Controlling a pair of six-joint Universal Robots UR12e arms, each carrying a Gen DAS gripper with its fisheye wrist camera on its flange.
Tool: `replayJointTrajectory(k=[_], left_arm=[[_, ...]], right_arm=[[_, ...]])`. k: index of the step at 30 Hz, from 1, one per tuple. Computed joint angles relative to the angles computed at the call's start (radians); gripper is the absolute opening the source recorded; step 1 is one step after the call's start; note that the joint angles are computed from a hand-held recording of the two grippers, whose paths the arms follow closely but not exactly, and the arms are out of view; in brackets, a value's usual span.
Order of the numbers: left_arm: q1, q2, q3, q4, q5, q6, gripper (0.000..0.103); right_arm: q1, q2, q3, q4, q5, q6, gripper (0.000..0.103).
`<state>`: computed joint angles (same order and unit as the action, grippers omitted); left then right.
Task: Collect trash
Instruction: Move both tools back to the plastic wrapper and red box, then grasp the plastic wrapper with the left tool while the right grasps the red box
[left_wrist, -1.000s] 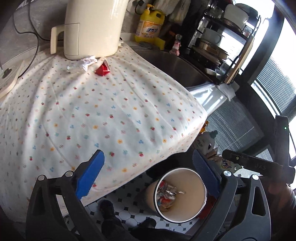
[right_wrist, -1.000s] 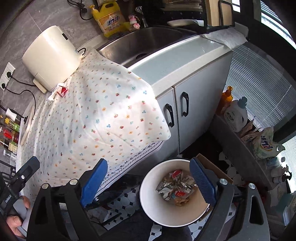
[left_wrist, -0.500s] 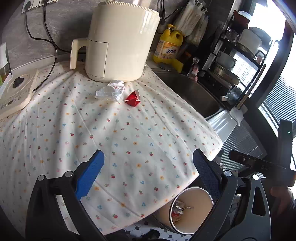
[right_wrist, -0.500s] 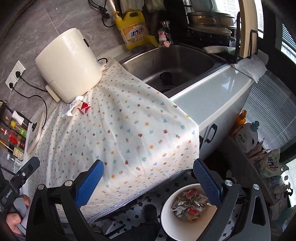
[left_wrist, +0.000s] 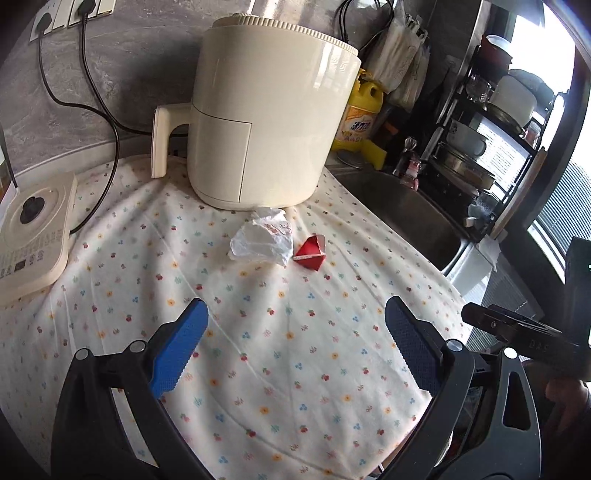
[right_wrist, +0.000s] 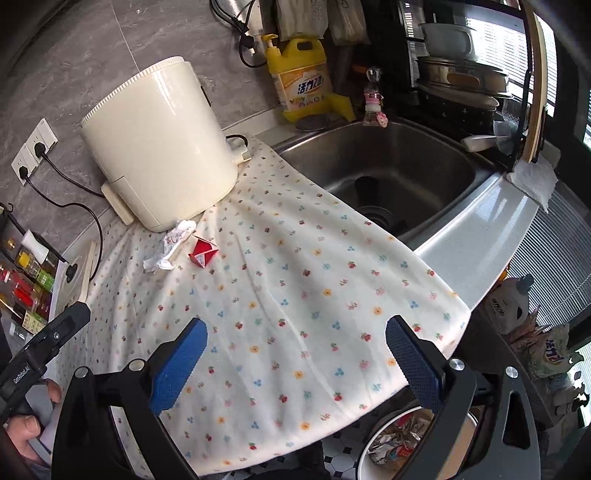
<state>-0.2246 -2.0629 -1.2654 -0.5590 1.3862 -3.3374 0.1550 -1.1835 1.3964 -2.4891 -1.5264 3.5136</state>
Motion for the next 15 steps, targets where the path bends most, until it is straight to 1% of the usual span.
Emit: replayJointTrajectory(k=[8,11,15], left_arm=[[0.036,-0.058,0.075,-0.049,-0.058,0.052,0.095],[0.045,-0.084,0.105,-0.073,-0.094,0.07,0.095],[0.052,-0.125,0.155,-0.104,-0.145,0.086,0.095]], right_arm=[[0.03,0.061,-0.084,0.02,-0.036,0.037,0.095],[0.04,0.078,-0.106,0.046,-0.058,0.05,0.095],[0.055,0.1,-0.14,0.079,-0.102,0.041,0.095]])
